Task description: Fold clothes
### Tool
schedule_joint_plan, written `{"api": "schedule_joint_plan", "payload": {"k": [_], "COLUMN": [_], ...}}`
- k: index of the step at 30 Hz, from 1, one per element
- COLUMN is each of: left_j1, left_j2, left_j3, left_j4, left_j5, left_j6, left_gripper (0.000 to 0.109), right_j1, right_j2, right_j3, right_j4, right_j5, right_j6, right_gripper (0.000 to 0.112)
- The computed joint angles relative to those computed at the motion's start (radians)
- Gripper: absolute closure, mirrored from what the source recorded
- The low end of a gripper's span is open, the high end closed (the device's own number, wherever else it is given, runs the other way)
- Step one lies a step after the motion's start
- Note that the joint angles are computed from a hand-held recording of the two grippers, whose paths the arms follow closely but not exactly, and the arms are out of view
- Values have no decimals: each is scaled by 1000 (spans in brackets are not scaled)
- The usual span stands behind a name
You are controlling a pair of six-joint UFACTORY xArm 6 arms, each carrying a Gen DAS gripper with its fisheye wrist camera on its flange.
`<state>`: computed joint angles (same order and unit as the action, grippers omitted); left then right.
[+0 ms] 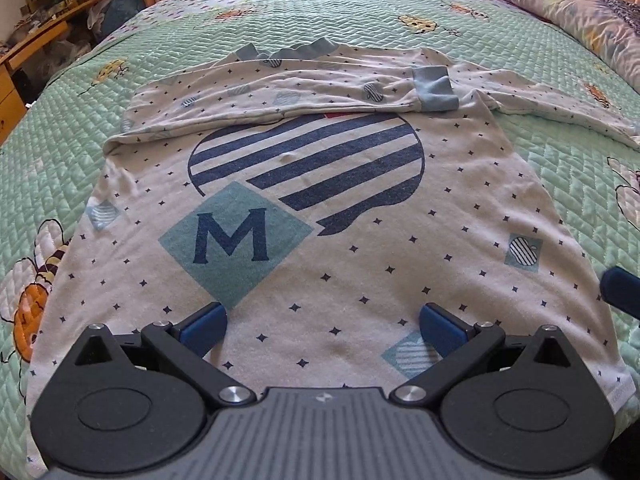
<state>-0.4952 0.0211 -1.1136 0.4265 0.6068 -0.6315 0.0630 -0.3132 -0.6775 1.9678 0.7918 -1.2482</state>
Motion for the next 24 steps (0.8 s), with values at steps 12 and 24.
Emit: {"api": "schedule_joint_plan", "payload": {"k": [12,24], "left_j1": [13,50], "left_j2": [-14,60], "left_j3": [-21,-111], "left_j4": [-118,-142], "left_j5": [-2,84], "left_j6": [59,67], "left_gripper": [11,6], "right_j1": [-14,-56], "right_j2": [-13,60], "right_j3": [69,-53], "right_j4": [-98,-27], "right_j5": [-2,64], "right_j6": [-43,-7], "right_gripper": [11,12]}}
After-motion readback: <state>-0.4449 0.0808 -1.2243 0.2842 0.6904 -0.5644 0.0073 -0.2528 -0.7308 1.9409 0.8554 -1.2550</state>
